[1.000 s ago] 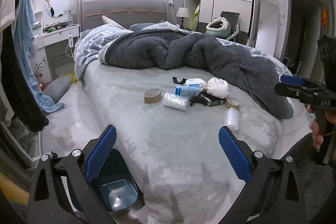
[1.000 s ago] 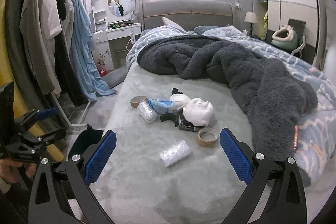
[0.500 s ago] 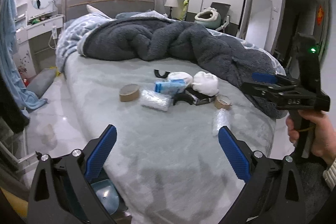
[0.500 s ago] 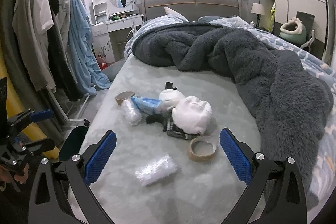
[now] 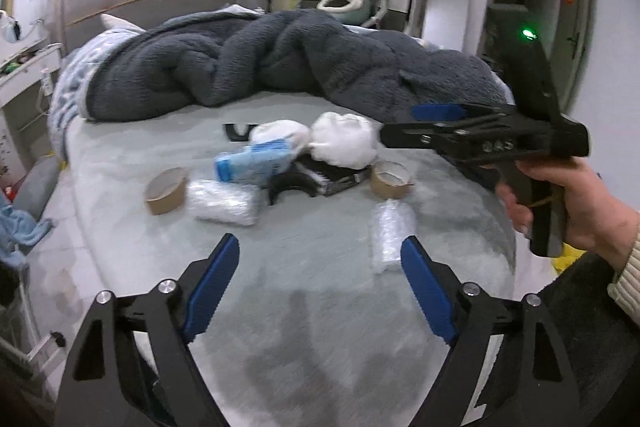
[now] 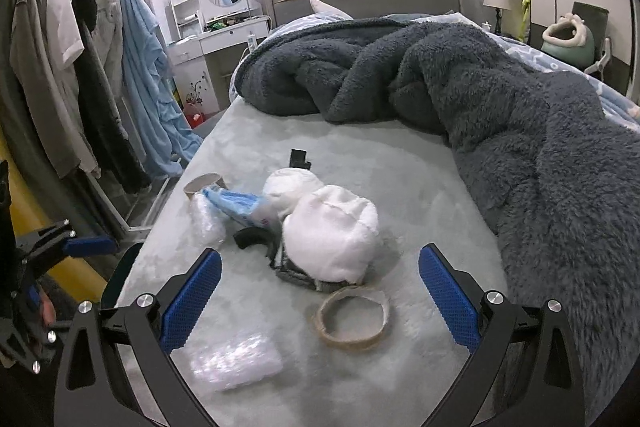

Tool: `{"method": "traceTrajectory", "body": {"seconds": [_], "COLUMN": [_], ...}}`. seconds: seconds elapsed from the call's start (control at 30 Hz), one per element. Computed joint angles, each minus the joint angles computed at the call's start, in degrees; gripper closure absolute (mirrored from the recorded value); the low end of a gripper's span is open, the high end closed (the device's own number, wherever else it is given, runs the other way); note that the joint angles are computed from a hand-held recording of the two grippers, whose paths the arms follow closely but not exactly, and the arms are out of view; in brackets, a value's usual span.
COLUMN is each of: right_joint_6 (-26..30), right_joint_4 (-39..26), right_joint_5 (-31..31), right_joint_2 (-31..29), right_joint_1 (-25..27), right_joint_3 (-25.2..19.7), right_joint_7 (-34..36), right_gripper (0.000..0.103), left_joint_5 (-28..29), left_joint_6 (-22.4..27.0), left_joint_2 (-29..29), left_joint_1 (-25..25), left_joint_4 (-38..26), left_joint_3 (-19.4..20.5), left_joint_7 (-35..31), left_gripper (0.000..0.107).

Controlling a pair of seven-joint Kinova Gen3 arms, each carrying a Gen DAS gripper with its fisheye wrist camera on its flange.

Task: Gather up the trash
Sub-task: 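Close the left tool on the bubble wrap while the right tool grasps the cloth ball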

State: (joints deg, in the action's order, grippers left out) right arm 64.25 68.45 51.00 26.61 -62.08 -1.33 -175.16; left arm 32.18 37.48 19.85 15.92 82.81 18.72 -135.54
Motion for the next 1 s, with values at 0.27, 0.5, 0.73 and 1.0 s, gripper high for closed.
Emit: {"method": "traceTrajectory", "body": {"seconds": [0.27,0.5,0.73,1.0], "right_joint_6": [-4.4,-7.4,-9.6,-9.8], "right_joint_4": [4.0,5.3,4.4,0.7], "right_joint_5": [-0.3,-1.9,-3.8,-9.8], "right_joint_2": [-1.8,-2.4,-2.0,0.4], "right_joint_1": [2.6,4.8,6.1,8.3], "right_joint_3": [-0.6,-1.2,-0.8,-0.3], "right_joint_7": [-0.9,0.1,2.4,7.3], "right_gripper": [0.005,0.013,0.019,0.031], "left_joint_5": [-1.2,-1.4,0.0,-2.7], "left_joint_6": [2.8,5.0,7.4,8.5], "left_joint_2": [4.6,7.1,8.9,10.2], "left_joint_1": [2.0,2.7,3.2,6.0], "left_joint_4": [-4.0,-6.5,-8.4,-10.6], "left_joint_3": [0.8,1.7,2.4,1.1], "left_joint_7": [-0.6,-0.3,-1.8,-0.3], "left_gripper": [0.038,0.046,0.048,0.063]}}
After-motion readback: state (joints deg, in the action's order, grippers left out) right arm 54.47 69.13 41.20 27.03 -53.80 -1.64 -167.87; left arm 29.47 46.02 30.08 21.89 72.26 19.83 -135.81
